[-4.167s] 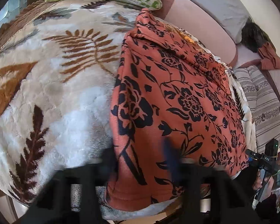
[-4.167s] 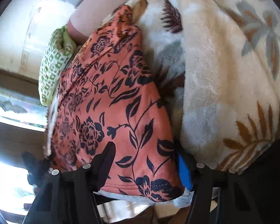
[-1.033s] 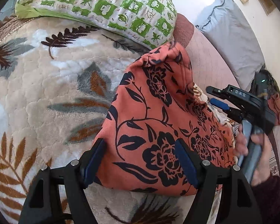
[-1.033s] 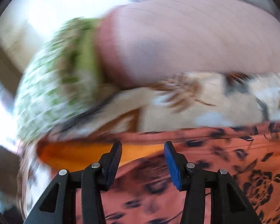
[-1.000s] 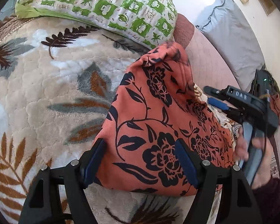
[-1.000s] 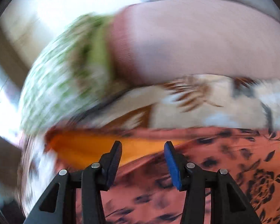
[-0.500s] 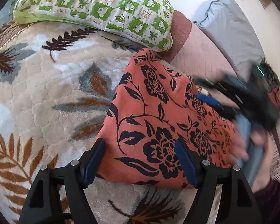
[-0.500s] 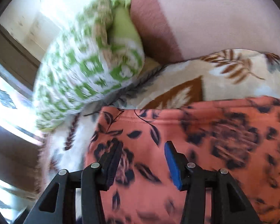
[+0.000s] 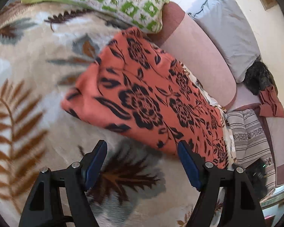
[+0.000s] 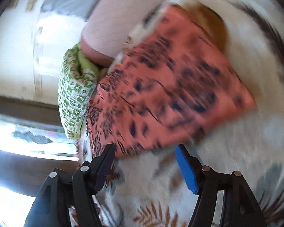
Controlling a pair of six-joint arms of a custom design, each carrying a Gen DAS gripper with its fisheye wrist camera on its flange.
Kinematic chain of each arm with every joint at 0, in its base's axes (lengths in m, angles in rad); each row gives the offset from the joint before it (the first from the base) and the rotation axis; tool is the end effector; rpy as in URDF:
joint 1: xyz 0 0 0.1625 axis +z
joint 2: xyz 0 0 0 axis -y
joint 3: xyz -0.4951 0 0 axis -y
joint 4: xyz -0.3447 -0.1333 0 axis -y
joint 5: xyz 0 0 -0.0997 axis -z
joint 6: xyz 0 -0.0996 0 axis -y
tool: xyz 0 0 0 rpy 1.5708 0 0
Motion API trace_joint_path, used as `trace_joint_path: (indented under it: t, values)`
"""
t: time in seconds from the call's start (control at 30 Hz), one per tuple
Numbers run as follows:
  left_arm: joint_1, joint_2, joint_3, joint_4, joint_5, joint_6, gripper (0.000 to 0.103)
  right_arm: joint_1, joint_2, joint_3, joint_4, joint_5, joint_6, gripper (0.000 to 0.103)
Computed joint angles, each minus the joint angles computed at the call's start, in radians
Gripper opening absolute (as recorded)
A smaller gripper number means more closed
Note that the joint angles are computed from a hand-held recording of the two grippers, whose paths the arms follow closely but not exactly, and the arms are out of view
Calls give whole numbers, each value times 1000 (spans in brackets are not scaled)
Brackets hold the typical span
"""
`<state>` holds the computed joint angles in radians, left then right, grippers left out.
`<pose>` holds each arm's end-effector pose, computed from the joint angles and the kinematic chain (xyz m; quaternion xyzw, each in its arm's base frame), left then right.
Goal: Fold small clothes
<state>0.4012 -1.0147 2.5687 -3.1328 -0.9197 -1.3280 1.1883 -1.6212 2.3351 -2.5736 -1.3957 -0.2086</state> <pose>-0.2627 -0.3218 0.1599 -0.0762 0.9444 -0.3046 0.0976 0.0057 -0.3894 0.3657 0.0731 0.9832 -0.1624 0.0410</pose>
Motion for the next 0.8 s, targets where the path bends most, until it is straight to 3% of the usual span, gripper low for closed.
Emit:
trace_joint_path:
  t: [0.13, 0.27, 0.47, 0.6, 0.67, 0.7, 0.77, 0.8]
  values:
    - [55, 33, 9, -102, -27, -32, 78, -36, 37, 36, -39, -8, 16, 70]
    - [115, 102, 65, -399, -26, -36, 81, -52, 85, 26, -100, 9, 37, 70]
    - [168, 170, 91, -673, -24, 19, 81, -123, 131, -4, -145, 144, 54, 70]
    - [170, 221, 86, -786, 11, 115, 80, -122, 168, -18, -226, 182, 65, 70]
    - [168, 237, 69, -775, 32, 156, 80, -101, 202, -16, -302, 180, 52, 70]
    - [166, 238, 53, -735, 47, 168, 78, -100, 218, -14, -339, 188, 40, 70]
    - [163, 232, 31, -660, 73, 190, 58, -98, 232, -14, -374, 195, 35, 68]
    - [170, 235, 28, -649, 73, 195, 42, -92, 237, -14, -396, 182, 33, 61]
